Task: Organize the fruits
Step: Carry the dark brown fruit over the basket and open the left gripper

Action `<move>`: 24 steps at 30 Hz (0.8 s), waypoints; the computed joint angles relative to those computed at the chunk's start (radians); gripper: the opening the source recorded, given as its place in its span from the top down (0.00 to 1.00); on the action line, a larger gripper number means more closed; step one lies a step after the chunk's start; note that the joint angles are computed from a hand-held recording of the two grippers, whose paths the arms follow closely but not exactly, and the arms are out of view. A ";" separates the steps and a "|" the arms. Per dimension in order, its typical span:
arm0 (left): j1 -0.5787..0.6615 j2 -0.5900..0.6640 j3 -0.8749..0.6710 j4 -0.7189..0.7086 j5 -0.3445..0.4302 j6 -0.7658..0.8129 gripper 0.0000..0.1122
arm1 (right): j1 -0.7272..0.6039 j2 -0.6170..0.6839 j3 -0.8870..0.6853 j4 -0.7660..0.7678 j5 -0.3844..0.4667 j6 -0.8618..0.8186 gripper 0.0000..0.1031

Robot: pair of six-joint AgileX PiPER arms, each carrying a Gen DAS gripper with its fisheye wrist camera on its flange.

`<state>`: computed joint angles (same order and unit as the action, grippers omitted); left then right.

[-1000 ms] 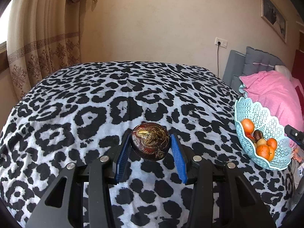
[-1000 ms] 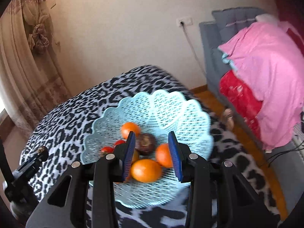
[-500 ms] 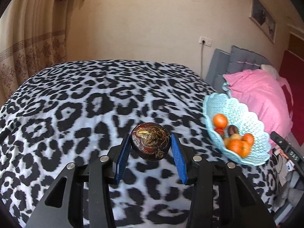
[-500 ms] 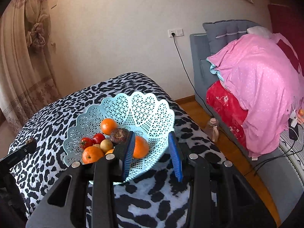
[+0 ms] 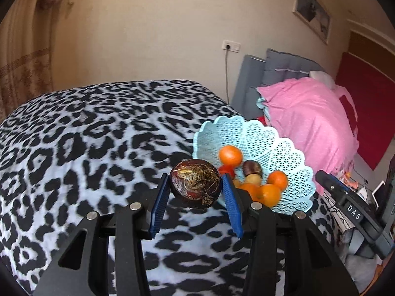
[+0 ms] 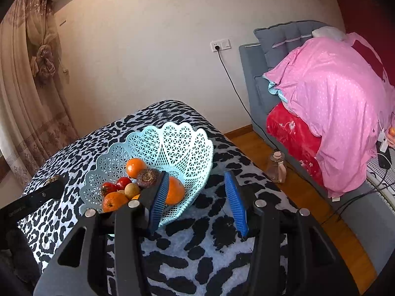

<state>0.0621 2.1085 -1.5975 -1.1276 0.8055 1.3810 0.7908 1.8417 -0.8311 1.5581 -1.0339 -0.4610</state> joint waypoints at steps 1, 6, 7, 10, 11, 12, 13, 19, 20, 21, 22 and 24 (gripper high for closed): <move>-0.012 -0.002 0.004 0.000 -0.005 0.004 0.61 | -0.002 -0.002 0.006 -0.004 0.004 0.009 0.53; -0.054 0.006 -0.002 0.003 -0.026 0.011 0.61 | -0.003 0.001 0.008 -0.009 0.005 0.023 0.53; -0.065 0.012 -0.011 0.013 -0.029 0.000 0.61 | -0.002 0.006 0.005 -0.008 0.004 0.025 0.53; -0.096 0.020 -0.027 0.028 -0.045 -0.010 0.61 | 0.000 0.009 0.005 -0.012 0.000 0.029 0.53; -0.105 0.025 -0.035 0.033 -0.042 -0.014 0.61 | -0.001 0.008 0.007 -0.015 0.002 0.033 0.53; -0.113 0.030 -0.045 0.039 -0.038 -0.022 0.61 | 0.000 0.006 0.010 -0.016 0.003 0.038 0.53; -0.124 0.038 -0.058 0.048 -0.036 -0.033 0.61 | 0.000 0.005 0.014 -0.018 0.003 0.044 0.53; -0.155 0.077 -0.107 0.062 -0.015 -0.072 0.60 | 0.002 0.002 0.023 -0.024 0.003 0.063 0.50; -0.154 0.082 -0.112 0.058 -0.012 -0.076 0.58 | 0.001 0.001 0.024 -0.026 0.003 0.066 0.48; -0.152 0.085 -0.116 0.056 -0.008 -0.079 0.56 | 0.000 0.001 0.024 -0.027 0.004 0.068 0.46; -0.150 0.085 -0.114 0.046 -0.011 -0.075 0.48 | -0.001 0.002 0.024 -0.027 0.005 0.068 0.46; -0.143 0.082 -0.106 0.028 -0.017 -0.059 0.41 | -0.003 0.003 0.022 -0.028 0.007 0.068 0.46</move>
